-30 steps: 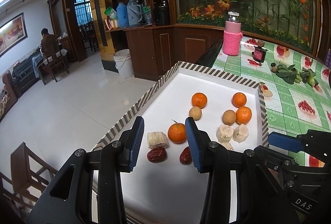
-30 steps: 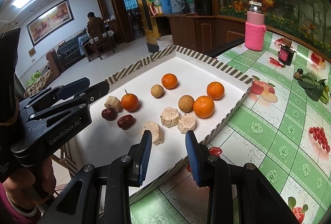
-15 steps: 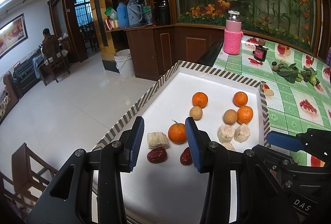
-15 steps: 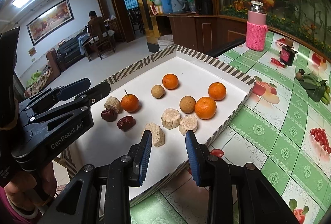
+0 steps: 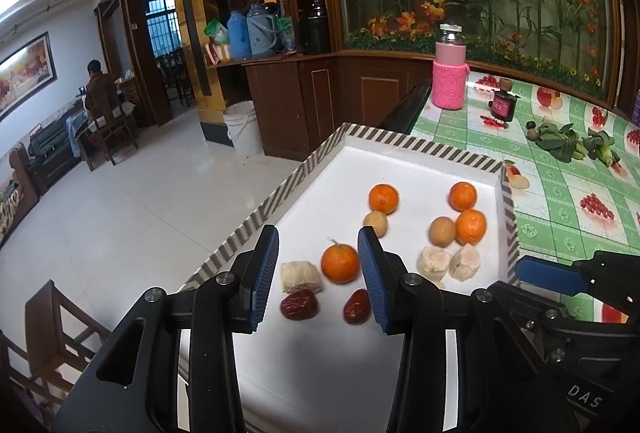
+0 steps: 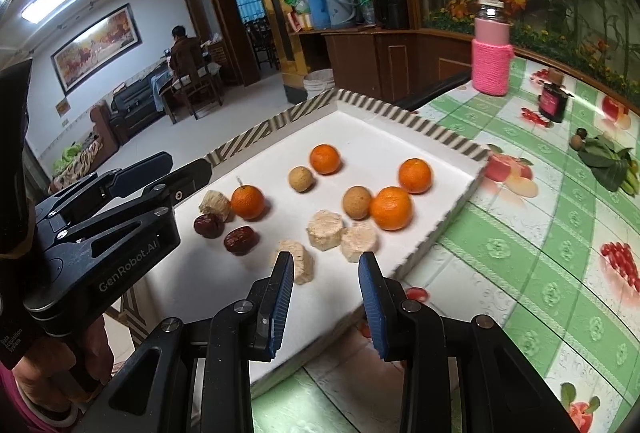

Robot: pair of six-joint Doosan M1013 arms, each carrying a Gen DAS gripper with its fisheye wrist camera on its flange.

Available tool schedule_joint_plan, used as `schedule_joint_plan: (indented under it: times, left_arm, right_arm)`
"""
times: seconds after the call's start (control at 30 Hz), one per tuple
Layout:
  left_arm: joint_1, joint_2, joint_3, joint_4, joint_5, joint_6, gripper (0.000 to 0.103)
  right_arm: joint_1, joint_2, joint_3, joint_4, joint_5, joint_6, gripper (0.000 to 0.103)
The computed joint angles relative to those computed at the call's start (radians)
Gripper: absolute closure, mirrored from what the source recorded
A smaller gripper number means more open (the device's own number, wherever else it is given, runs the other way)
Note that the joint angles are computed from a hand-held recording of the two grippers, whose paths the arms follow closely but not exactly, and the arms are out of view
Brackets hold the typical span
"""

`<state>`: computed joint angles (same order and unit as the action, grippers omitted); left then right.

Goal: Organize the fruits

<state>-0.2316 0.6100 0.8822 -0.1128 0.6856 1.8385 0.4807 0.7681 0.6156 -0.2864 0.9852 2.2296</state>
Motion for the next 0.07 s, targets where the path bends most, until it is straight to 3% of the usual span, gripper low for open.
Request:
schedule_joint_plan:
  times: [0.07]
  left_arm:
    - [-0.004, 0.002, -0.012, -0.045, 0.032, 0.034, 0.062]
  right_arm:
    - [-0.002, -0.031, 0.051, -0.028, -0.012, 0.041, 0.071]
